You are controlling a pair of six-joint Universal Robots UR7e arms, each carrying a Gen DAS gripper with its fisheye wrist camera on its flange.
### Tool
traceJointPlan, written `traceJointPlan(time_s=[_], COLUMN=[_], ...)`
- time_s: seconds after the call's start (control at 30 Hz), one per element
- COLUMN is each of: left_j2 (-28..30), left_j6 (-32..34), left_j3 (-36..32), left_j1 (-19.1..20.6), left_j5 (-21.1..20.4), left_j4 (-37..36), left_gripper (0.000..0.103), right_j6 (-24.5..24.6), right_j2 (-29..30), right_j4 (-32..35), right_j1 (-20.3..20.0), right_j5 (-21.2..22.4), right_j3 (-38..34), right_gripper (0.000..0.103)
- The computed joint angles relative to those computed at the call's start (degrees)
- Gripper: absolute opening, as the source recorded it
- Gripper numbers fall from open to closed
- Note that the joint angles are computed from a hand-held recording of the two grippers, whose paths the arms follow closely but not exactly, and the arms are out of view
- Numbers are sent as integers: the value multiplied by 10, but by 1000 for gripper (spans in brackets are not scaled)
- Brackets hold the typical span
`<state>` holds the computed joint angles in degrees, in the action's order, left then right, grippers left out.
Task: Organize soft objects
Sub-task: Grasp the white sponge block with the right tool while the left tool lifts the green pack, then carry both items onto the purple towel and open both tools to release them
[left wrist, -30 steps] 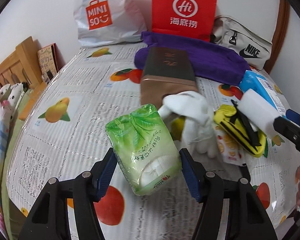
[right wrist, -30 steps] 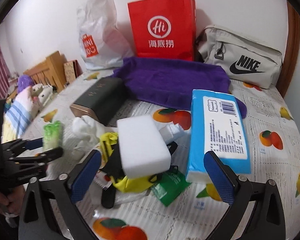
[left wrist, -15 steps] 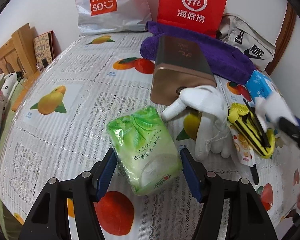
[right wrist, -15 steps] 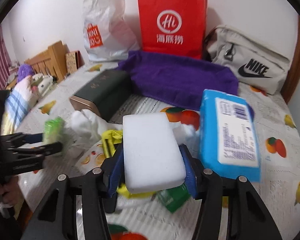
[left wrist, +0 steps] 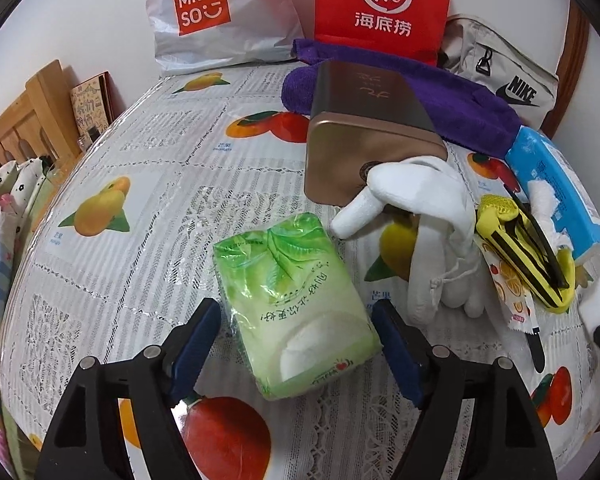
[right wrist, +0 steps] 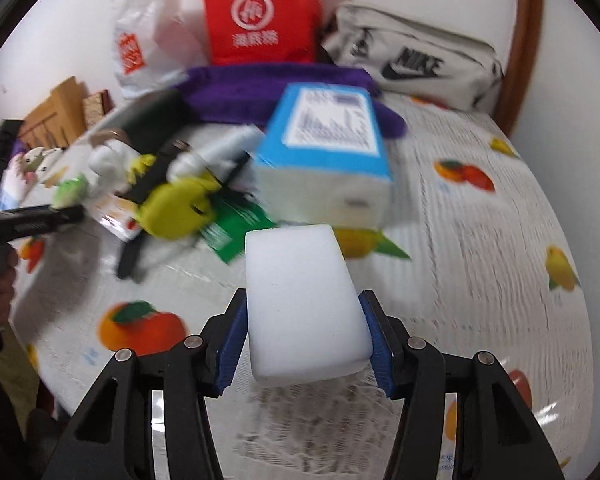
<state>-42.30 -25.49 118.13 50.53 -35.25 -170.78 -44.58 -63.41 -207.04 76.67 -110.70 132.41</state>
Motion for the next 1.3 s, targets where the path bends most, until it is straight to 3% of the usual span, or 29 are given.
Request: traceJointPlan(time_s=[0.03, 0.13, 0.33, 0.67, 0.9, 1.1, 1.3], left_j2=[1, -8, -27, -49, -48, -46, -27], left_j6=[8, 7, -9, 8, 32, 42, 66], left_j3=[3, 6, 10, -10, -51, -100, -160], left_j1=[-1, 0, -15, -29, -24, -5, 10], left_j5=[2, -9, -3, -16, -22, -52, -38], left_j4=[-15, -10, 12, 24, 41, 74, 109], left_gripper=[62, 60, 60, 60, 60, 60, 60], right_j6=[-1, -3, 1, 9, 23, 40, 53], right_j2=[2, 1, -24, -61, -48, -10, 26], right_j4=[-4, -7, 8, 44, 87, 130, 209], right_j1=[-5, -12, -12, 20, 56, 84, 98], right_j5=[3, 17, 49, 77, 54, 36, 63], right_j3=[1, 4, 14, -2, -64, -148, -243], right_gripper=[54, 54, 54, 54, 54, 54, 54])
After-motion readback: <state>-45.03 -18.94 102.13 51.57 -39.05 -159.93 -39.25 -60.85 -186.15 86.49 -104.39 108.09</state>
